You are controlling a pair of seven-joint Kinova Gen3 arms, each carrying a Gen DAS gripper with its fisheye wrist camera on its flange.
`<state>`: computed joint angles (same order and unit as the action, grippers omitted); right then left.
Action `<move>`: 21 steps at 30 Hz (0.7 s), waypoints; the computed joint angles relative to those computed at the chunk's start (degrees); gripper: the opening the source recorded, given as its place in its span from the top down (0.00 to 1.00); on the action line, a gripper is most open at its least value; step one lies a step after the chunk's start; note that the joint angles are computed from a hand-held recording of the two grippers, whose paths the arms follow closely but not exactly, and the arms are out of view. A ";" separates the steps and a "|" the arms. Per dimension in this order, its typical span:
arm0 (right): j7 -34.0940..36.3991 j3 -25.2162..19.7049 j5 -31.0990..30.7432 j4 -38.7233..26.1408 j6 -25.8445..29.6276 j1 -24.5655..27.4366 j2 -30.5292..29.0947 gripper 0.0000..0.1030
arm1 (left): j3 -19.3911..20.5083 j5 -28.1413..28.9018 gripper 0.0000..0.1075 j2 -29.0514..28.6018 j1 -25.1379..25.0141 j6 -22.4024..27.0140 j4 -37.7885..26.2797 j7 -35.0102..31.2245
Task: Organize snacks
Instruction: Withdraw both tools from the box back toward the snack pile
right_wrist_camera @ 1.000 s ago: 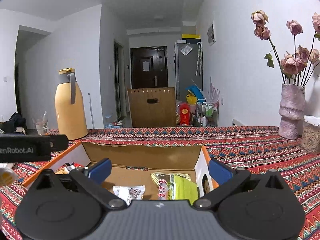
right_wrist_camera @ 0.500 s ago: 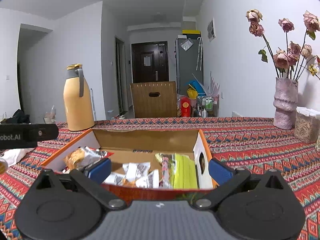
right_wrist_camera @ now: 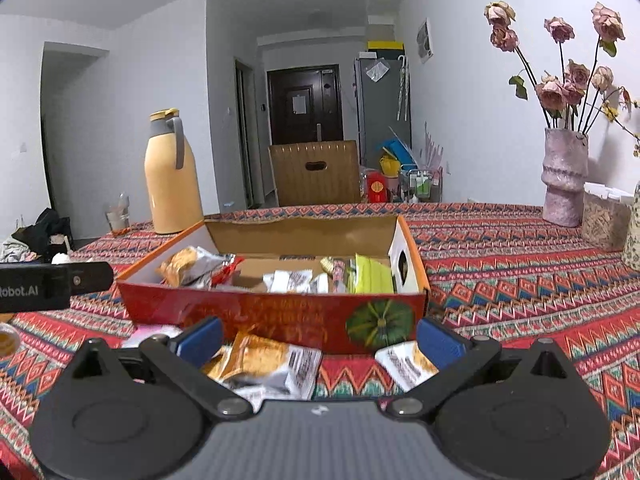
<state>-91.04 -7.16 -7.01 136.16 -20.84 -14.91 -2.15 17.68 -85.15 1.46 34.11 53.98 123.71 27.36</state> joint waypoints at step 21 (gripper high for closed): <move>0.65 -3.67 -1.33 4.71 6.84 -0.59 -3.75 0.00 | 3.20 6.30 0.04 -4.34 1.36 -0.95 7.25 2.35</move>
<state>-90.39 -10.83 -8.34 140.88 -14.01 -15.50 -5.89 20.88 -78.85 -2.88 35.47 53.02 130.96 29.71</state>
